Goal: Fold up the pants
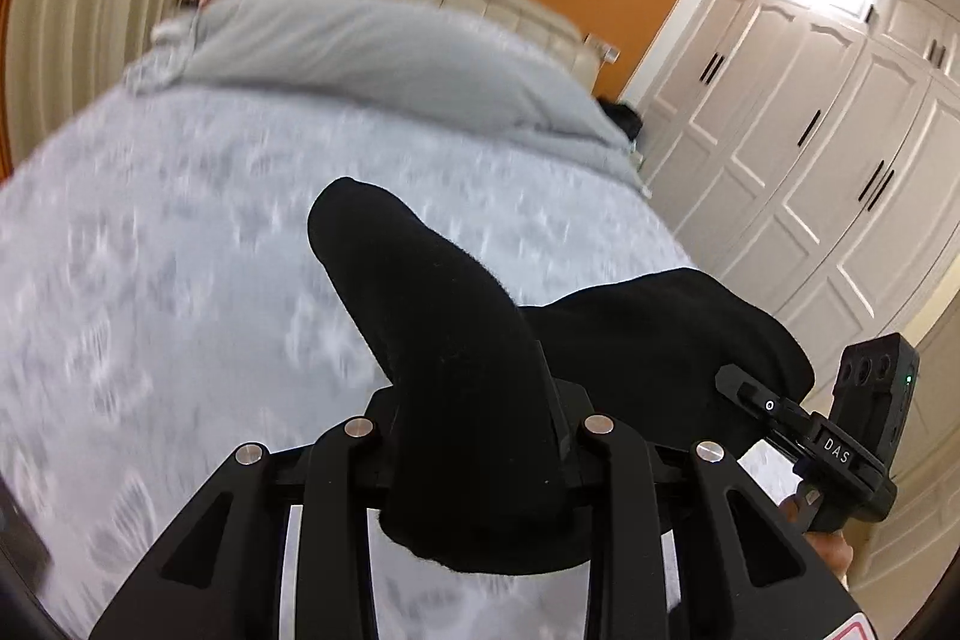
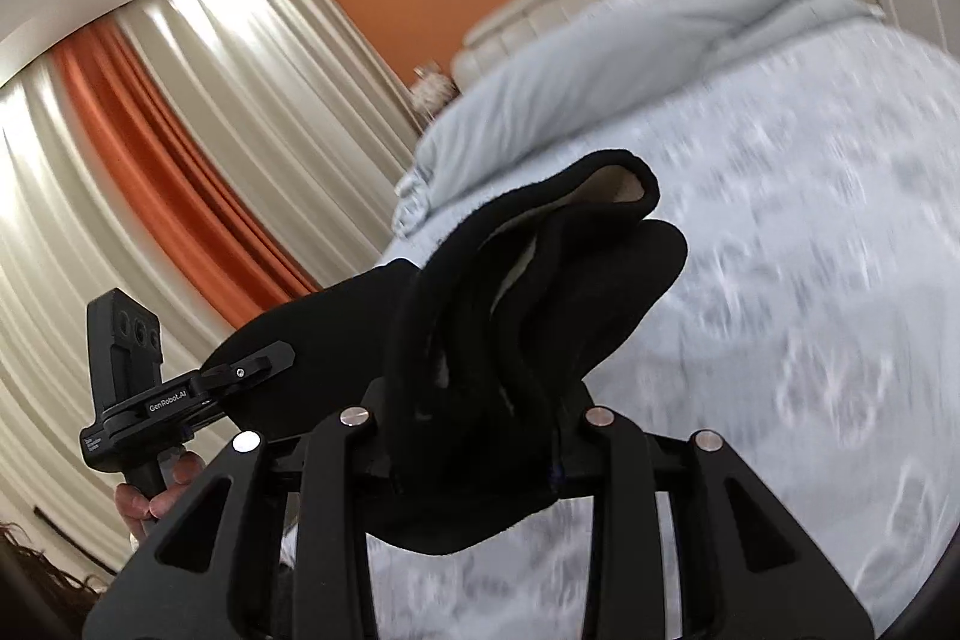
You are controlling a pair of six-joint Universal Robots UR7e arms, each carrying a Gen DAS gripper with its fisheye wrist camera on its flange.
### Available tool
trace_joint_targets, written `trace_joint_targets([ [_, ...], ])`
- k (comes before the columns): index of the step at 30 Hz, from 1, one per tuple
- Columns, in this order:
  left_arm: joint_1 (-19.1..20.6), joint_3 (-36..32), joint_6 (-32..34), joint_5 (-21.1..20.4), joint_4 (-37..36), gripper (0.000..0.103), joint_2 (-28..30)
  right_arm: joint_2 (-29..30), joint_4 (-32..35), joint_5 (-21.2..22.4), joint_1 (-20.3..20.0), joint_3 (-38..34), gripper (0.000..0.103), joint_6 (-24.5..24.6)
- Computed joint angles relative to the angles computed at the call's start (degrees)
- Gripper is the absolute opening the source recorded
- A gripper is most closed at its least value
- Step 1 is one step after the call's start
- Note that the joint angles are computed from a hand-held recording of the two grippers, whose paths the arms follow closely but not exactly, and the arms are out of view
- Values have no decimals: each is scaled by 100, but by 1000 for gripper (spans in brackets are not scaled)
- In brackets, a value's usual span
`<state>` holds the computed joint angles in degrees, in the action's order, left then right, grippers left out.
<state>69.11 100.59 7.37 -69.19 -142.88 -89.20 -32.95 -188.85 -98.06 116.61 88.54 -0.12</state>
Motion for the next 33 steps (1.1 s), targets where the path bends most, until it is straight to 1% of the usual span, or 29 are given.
trace_joint_targets([
  [5, -71, -679, 377, 3, -355, 27, 468, 296, 266, 135, 37, -947, 31, -443],
  [10, -68, -1309, 811, -22, -704, 27, 956, 718, 472, 395, -86, -1970, 31, -760],
  [18, 130, -2485, 1566, -22, -1357, 27, 2113, 1648, 730, 614, -353, -3689, 31, -1109],
  [21, 263, -2892, 1882, -68, -1666, 28, 2599, 2062, 944, 680, -508, -4388, 31, -1152],
  [25, 521, -3528, 2100, -212, -1769, 28, 3247, 2675, 1308, 775, -744, -5378, 31, -1121],
  [30, 931, -4269, 2018, -487, -1683, 28, 3967, 3505, 1884, 828, -1080, -6618, 31, -930],
  [33, 1182, -4545, 1984, -395, -1599, 28, 4364, 3874, 2306, 684, -1314, -7000, 31, -740],
])
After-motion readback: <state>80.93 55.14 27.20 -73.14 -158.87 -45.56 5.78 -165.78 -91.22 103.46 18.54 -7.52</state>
